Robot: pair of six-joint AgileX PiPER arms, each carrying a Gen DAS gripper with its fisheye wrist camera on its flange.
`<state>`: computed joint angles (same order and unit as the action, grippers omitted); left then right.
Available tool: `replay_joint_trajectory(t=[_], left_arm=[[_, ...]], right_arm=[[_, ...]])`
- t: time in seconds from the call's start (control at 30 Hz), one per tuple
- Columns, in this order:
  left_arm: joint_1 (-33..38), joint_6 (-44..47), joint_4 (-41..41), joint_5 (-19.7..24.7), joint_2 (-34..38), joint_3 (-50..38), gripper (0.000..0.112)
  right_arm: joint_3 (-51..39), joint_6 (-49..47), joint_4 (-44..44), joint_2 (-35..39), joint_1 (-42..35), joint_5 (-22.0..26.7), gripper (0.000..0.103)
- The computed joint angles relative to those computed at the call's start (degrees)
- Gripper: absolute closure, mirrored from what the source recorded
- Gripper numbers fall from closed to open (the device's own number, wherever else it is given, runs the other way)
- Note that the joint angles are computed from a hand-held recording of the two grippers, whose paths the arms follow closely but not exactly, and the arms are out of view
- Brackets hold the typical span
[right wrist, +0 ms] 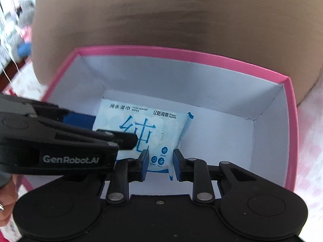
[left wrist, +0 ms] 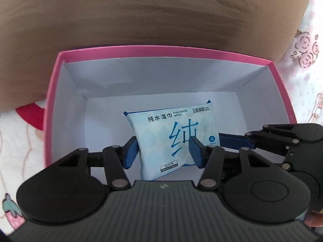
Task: Organize objects
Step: 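Lower the pack onto the box floor and open the left gripper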
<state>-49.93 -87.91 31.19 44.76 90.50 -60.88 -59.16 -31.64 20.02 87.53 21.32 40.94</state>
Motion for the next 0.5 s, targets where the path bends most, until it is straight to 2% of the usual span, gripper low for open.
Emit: replay_joint_trajectory(t=[0.07, 0.17, 0.5], left_arm=[[1.3, 1.2, -2.1, -1.3, 0.1, 0.2, 0.060], [2.6, 1.9, -2.8, -1.1, 0.2, 0.2, 0.061], [3.7, 4.5, -4.9, 3.0, 3.7, -2.5, 0.061]], right_arm=[[-1.4, 0.6, -1.5, 1.2, 0.3, 0.8, 0.073], [-3.4, 0.4, -0.2, 2.9, -0.1, 2.9, 0.073], [-5.4, 5.3, -0.3, 6.7, 1.1, 3.8, 0.080]])
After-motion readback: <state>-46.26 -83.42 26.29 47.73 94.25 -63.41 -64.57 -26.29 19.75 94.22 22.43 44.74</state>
